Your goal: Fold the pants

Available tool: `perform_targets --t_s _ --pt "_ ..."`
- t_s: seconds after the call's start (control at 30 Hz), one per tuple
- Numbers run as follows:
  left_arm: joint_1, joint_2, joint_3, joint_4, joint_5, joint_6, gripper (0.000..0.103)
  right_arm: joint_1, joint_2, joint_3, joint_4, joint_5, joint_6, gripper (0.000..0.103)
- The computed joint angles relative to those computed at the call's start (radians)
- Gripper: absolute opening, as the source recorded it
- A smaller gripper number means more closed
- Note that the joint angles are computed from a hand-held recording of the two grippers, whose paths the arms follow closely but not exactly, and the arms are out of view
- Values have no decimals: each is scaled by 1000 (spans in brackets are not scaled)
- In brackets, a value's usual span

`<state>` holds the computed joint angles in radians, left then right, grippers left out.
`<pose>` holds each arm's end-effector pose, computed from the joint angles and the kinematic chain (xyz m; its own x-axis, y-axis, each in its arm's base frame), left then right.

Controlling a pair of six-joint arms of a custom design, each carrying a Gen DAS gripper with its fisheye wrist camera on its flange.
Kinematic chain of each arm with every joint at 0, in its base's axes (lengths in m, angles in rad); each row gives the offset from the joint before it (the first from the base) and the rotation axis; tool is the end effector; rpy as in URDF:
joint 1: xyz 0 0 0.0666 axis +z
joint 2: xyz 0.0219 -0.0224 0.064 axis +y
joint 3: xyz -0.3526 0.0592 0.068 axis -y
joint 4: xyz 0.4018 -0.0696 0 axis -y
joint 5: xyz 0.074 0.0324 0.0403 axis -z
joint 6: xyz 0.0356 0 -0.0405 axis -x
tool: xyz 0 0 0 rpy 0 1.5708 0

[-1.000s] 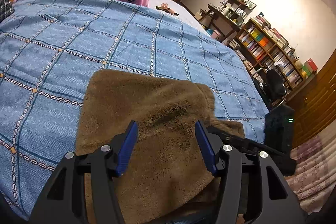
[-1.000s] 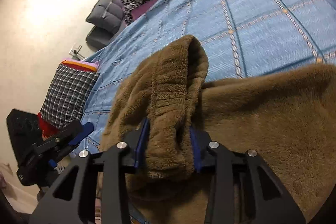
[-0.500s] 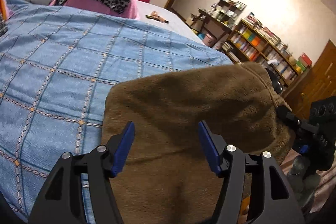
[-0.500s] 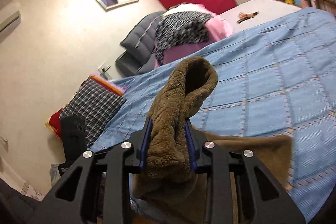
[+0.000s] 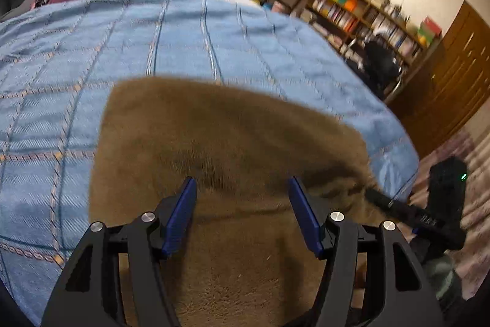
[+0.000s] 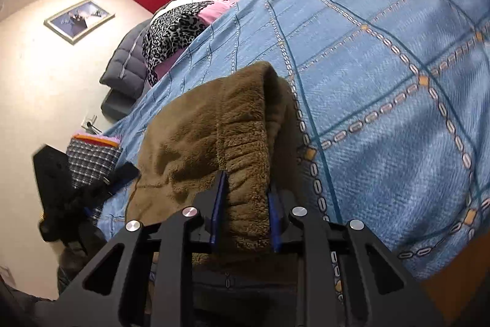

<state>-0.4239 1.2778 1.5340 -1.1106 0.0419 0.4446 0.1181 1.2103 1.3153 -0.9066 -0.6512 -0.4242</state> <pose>0.4054 -0.1850 0.5069 -0.8081 -0.1068 -0.5792 0.0980 0.9454 -0.3110 0.4263 0.0719 0.4530 -0.8611 0.2275 -0.4547 -0.1733 0.7094 0.6832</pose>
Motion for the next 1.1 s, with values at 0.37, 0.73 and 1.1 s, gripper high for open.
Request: perform_targets --t_s 0.37,0.73,1.1 --pt "-73 -12 -44 32 -125 -83 69 -13 -4 9 -8 47 20 41" --pt "-134 -22 -70 31 -120 -118 70 90 91 184 107 116 14 51" --pt "-130 -41 -131 101 -73 -157 74 148 238 215 57 334 110 49"
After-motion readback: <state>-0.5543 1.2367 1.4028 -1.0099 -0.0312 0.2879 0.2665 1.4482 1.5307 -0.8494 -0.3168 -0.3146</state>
